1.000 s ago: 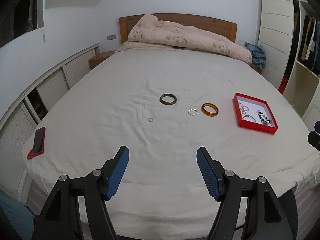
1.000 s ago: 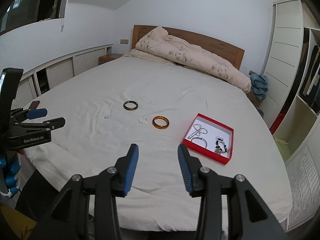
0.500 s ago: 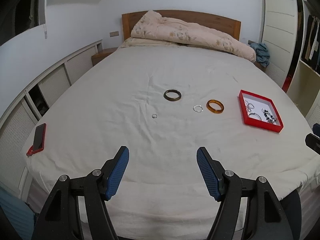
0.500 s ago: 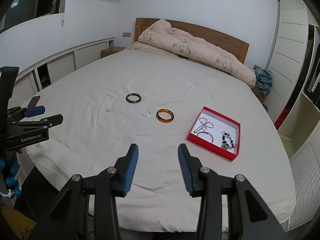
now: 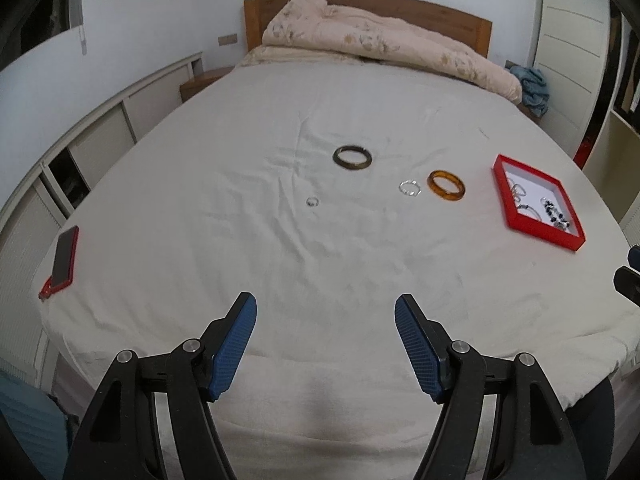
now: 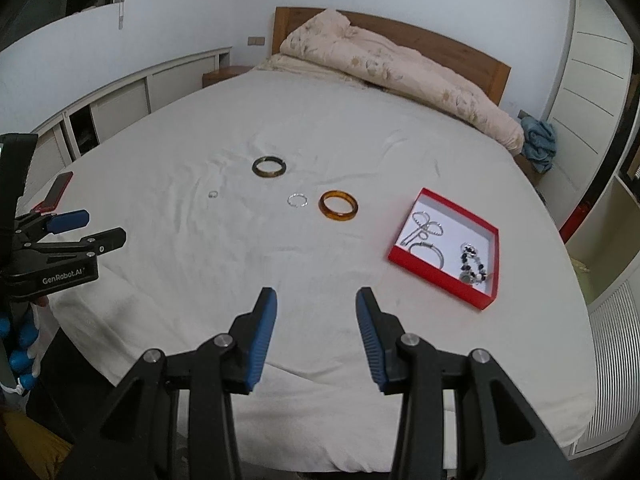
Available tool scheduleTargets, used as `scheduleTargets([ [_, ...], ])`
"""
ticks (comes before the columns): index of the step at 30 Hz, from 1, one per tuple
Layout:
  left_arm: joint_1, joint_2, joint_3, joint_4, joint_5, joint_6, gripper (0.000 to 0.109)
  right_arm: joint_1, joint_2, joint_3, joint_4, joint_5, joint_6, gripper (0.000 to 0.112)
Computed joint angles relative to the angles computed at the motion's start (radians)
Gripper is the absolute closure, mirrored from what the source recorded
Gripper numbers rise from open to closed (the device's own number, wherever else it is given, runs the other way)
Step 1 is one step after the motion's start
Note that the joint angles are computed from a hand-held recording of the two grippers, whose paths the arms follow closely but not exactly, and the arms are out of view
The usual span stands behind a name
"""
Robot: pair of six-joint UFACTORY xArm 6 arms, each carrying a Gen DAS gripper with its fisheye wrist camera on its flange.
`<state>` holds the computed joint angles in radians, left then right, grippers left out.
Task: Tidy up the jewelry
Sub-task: 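Withdraw both tools from the box and move toward the silver rings, then grasp the twisted silver ring with the right tool while the left tool grasps a small silver ring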
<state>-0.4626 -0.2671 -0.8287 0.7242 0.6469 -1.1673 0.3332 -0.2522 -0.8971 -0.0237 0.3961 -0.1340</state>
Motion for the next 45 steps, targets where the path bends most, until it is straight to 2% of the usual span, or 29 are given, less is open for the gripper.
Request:
scheduleTargets([
  [12,0.084,0.055,0.006,-0.009,-0.054,-0.007,0.038,-0.017,0.11,-0.078,0.036,0.04,-0.022,0.073],
  [23,0.176,0.145,-0.012,-0.082,-0.119,0.059,0.038,-0.01,0.281,-0.207,0.334,0.059,-0.238,0.073],
  [27,0.199,0.213,-0.06,-0.096,-0.133,0.093,0.038,-0.008,0.36,-0.275,0.391,0.074,-0.272,0.073],
  [36,0.239,0.398,-0.209,-0.137,-0.183,0.173,0.039,-0.012,0.563,-0.471,0.472,0.126,-0.325,0.073],
  [45,0.28,0.586,-0.391,-0.174,-0.235,0.227,0.045,-0.004,0.86,-0.824,0.51,0.206,-0.345,0.073],
])
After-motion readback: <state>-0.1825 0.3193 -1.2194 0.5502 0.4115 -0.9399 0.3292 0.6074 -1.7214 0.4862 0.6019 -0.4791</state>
